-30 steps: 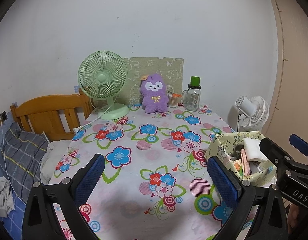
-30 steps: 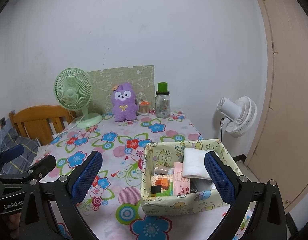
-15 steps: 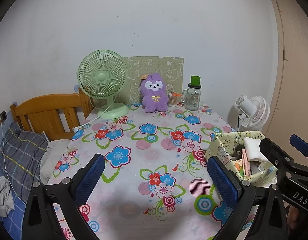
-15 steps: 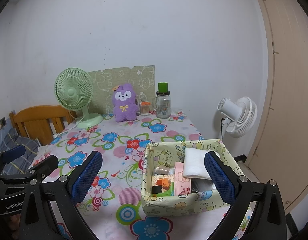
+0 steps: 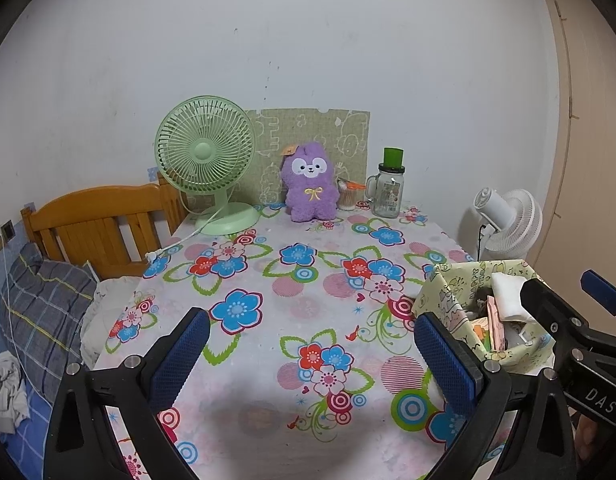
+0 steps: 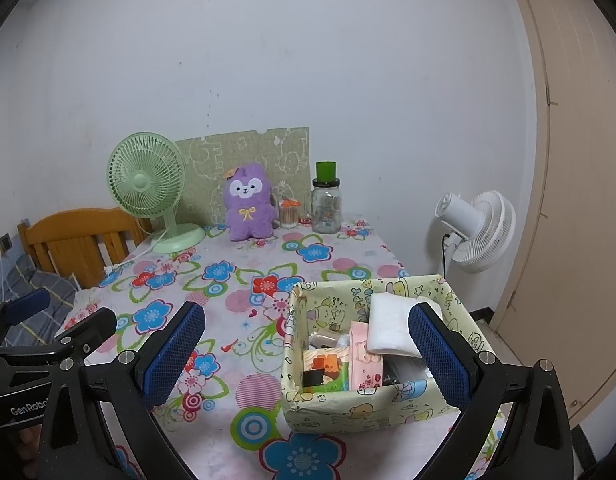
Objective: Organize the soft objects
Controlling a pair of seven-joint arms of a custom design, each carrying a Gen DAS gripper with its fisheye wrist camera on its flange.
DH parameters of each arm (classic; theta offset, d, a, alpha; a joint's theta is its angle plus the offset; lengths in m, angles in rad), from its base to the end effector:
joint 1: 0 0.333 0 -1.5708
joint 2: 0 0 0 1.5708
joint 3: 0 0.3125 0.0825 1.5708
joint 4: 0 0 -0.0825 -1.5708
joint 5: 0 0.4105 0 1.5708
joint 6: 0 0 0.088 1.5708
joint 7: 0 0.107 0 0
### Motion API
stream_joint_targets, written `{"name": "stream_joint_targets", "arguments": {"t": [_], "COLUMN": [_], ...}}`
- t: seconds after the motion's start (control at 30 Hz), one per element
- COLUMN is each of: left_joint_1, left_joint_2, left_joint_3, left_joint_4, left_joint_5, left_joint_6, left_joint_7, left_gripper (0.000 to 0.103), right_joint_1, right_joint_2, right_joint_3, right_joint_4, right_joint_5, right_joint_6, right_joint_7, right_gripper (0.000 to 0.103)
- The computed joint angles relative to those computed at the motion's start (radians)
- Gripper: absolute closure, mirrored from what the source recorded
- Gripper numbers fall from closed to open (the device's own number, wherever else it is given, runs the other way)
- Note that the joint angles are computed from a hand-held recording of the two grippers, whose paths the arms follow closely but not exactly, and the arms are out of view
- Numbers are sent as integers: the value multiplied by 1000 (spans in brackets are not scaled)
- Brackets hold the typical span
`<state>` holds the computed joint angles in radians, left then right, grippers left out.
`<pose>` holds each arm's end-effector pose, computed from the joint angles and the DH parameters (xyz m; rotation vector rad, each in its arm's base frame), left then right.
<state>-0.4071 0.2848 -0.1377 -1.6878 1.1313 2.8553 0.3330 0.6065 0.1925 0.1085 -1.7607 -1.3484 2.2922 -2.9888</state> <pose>0.5813 -0.3976 0.5001 -1.4096 1.8058 -1.0672 0.5286 0.4241 0.4920 -1.3706 1.7030 -1.0880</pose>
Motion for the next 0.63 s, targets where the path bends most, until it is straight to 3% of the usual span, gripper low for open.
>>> {"name": "stream_joint_targets", "arguments": {"t": [0.63], "left_joint_1": [3], "left_joint_2": [2], "left_joint_3": [-2], "left_joint_4": [-1], "left_joint_5": [-21], "left_joint_6": [5], "left_joint_7": [17], "left_gripper": [0], "right_joint_1": [-1], "right_joint_2": [1], "right_joint_3": [-2], "right_joint_4": [-1], "right_joint_5": [0], "right_joint_6": [5], "right_joint_7": [3], "right_gripper": [0]}}
